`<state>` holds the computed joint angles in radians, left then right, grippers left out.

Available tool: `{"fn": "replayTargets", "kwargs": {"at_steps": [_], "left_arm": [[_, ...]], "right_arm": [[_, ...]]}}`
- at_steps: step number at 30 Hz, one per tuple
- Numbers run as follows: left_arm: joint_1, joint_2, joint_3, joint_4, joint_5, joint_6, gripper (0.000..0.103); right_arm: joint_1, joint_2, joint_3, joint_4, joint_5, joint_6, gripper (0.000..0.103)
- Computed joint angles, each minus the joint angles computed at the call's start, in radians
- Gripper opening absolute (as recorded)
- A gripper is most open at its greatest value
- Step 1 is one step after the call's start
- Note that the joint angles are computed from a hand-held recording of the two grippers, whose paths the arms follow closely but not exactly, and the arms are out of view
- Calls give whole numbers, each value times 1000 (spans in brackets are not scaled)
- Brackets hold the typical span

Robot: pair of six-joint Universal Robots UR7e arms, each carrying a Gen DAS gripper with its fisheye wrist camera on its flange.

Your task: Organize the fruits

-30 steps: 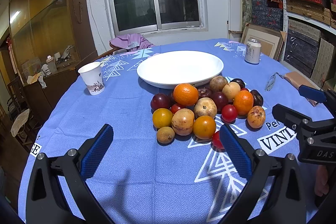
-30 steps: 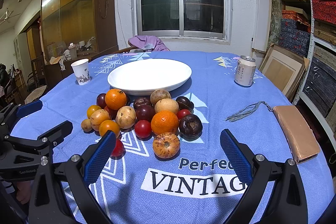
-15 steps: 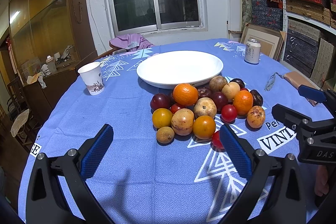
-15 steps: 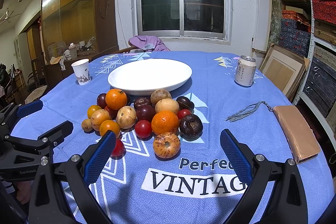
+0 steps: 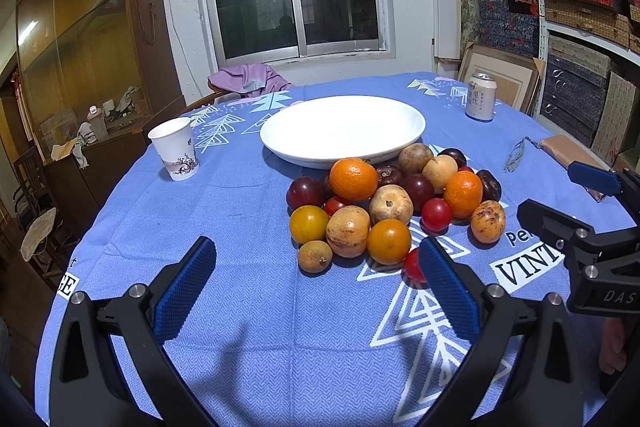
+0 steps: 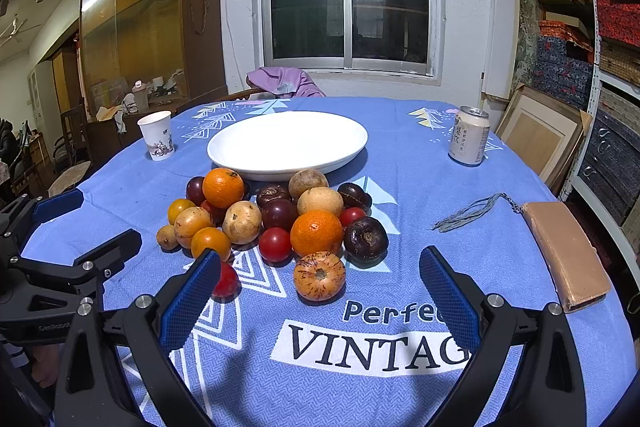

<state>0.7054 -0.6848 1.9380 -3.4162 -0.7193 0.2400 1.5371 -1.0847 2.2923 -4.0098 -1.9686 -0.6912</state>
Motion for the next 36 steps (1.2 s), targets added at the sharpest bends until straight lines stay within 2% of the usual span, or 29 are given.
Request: {"fn": "replayTargets", "kwargs": {"at_steps": [15, 17, 19, 20, 23, 26, 28, 33, 36], "left_arm": [[5, -2, 4, 22, -2, -18, 99], [22, -22, 5, 99, -13, -74, 99], [48, -51, 0, 213, -37, -150, 99], [59, -60, -3, 254, -42, -180, 99], [91, -84, -18, 352, -82, -263, 99], [111, -88, -42, 436, -125, -292, 99], [121, -90, -60, 481, -156, -290, 99], [125, -51, -131, 514, -157, -219, 99], [128, -23, -172, 523, -162, -138, 99]], "right_arm": [[-2, -3, 3, 13, 1, -1, 100], [-6, -13, 5, 48, -3, 16, 100], [-24, -49, 15, 141, 17, 58, 100], [-37, -74, 23, 193, 36, 86, 100], [-77, -118, 39, 249, 102, 153, 100], [-89, -125, 24, 307, 92, 198, 100], [-90, -132, 17, 350, 91, 200, 100], [-102, -171, 5, 457, 120, 209, 100], [-85, -166, -12, 441, 52, 133, 99]]}}
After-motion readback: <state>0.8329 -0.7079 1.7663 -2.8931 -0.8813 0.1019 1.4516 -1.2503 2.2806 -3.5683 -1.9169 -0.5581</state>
